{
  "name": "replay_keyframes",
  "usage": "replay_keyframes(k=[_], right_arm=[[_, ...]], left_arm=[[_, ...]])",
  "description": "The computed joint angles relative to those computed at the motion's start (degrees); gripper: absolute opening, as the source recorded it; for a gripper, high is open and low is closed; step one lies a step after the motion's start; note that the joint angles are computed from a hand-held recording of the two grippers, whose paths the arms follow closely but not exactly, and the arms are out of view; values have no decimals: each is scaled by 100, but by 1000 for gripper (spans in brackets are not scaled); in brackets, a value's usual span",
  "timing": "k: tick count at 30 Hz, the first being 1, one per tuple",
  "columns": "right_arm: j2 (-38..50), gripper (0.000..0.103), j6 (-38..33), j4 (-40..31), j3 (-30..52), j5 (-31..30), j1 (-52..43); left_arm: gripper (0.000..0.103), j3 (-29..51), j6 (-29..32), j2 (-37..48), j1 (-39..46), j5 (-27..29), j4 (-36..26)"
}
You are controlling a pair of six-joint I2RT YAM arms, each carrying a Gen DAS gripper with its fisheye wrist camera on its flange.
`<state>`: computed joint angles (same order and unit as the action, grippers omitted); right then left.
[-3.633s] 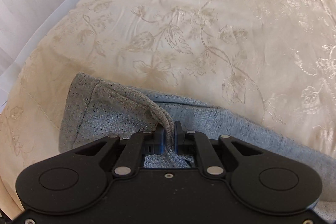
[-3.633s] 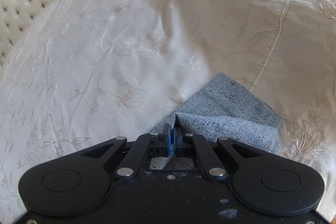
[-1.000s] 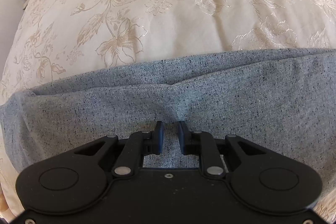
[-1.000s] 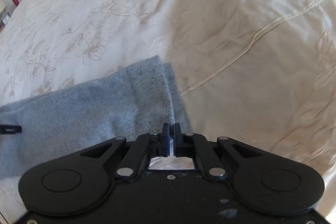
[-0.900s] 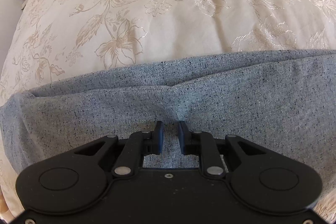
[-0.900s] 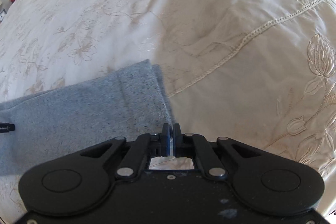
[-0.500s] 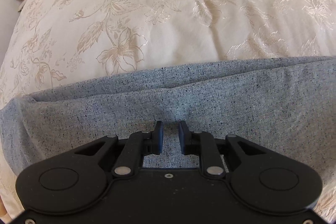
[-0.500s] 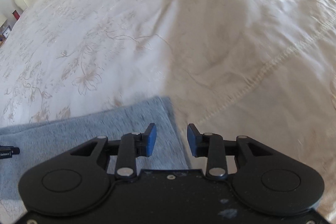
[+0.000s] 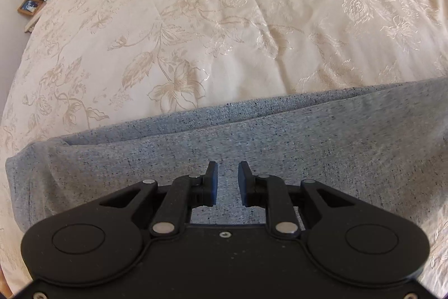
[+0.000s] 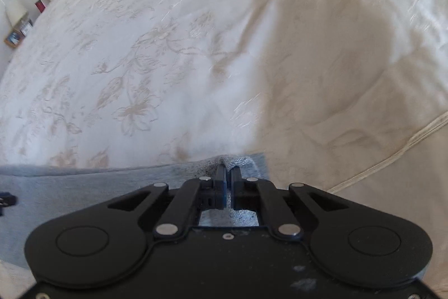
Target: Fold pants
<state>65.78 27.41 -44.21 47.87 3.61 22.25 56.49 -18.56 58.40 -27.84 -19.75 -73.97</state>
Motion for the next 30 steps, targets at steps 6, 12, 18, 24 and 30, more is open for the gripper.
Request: replay_keyframes(k=[6, 12, 18, 24, 30], right_arm=[[832, 8, -104, 557, -220, -34, -345], [299, 20, 257, 273, -221, 682, -7], [-629, 20, 411, -530, 48, 1125, 751], [-409, 22, 952, -501, 549, 951, 2017], [1063, 24, 1110, 247, 1538, 479, 3249]], left_arm=[[28, -250, 378, -196, 329, -134, 216], [28, -742, 1168, 35, 1442, -41, 901], [28, -721, 1758, 778, 2414, 82, 1683], [28, -49, 2196, 479, 3129, 598, 1330], [28, 79, 3562, -137, 4682, 1010, 754]])
